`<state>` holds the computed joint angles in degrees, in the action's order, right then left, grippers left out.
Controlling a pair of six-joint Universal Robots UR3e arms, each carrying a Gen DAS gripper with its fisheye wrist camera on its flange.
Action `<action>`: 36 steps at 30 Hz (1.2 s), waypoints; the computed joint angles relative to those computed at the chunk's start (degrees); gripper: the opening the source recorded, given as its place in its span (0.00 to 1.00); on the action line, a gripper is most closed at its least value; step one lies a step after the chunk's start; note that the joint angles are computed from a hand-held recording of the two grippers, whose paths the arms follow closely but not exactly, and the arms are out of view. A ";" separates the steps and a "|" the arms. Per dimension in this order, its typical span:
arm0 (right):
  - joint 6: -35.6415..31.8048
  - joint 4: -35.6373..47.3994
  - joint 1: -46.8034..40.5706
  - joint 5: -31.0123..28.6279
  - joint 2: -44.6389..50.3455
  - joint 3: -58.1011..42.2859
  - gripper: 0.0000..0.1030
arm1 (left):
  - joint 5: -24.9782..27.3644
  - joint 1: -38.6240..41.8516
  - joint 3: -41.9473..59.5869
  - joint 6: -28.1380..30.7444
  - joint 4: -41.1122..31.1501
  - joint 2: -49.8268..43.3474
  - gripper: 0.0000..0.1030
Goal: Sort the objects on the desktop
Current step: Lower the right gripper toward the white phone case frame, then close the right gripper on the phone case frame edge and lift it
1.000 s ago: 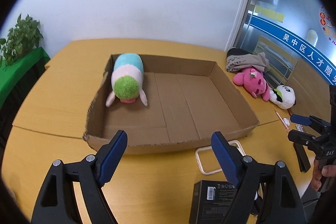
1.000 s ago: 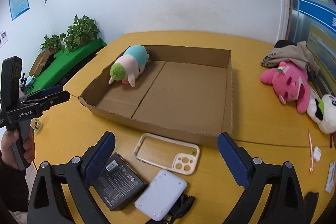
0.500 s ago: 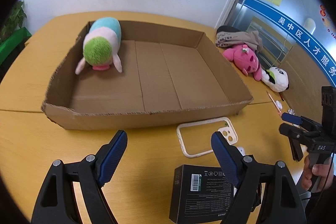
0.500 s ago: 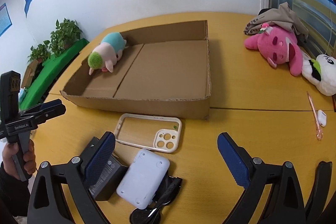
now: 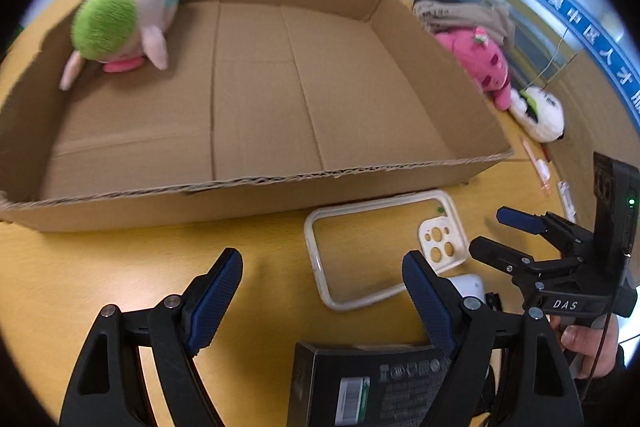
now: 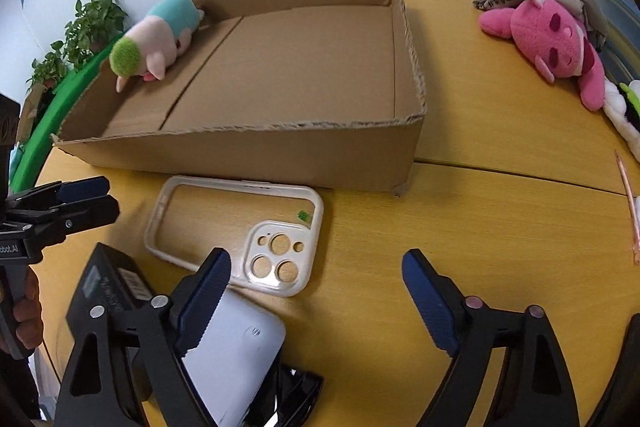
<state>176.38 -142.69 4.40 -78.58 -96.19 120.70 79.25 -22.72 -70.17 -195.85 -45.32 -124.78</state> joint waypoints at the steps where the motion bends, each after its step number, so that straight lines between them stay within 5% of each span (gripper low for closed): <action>1: 0.14 -0.84 0.31 -0.38 1.21 -0.05 0.86 | 1.09 -0.38 1.73 0.15 -1.62 -1.21 0.78; 6: 1.29 -3.09 1.72 -2.23 5.62 -0.92 0.64 | 2.69 -0.59 1.70 0.17 -2.35 -3.00 0.75; 11: 1.72 -4.86 4.91 -6.06 6.93 -1.25 0.56 | 3.13 -0.52 -0.39 0.30 -0.67 -1.92 0.70; 15: 1.69 -4.49 5.67 -4.41 6.85 -1.34 0.20 | 2.32 0.13 -1.77 -0.05 0.12 -0.86 0.33; 20: 2.42 -3.97 6.53 -2.53 6.42 -1.05 0.12 | 0.47 1.30 -4.79 -0.53 2.12 0.60 0.10; 31: 6.08 -5.03 10.27 -3.39 2.78 -0.98 0.11 | 0.56 3.38 -14.75 -0.04 7.38 8.36 0.08; 33: 6.45 -4.97 10.41 -3.55 2.95 -1.06 0.11 | 0.75 3.92 -14.74 -0.19 5.63 8.43 0.15; 36: 7.13 -5.13 10.18 -3.33 2.99 -0.53 0.11 | -2.33 4.71 -14.67 0.66 4.55 7.57 0.51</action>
<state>183.51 -147.81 14.58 -81.91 -93.20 120.16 76.92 -18.01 -84.84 -195.19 -40.77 -117.21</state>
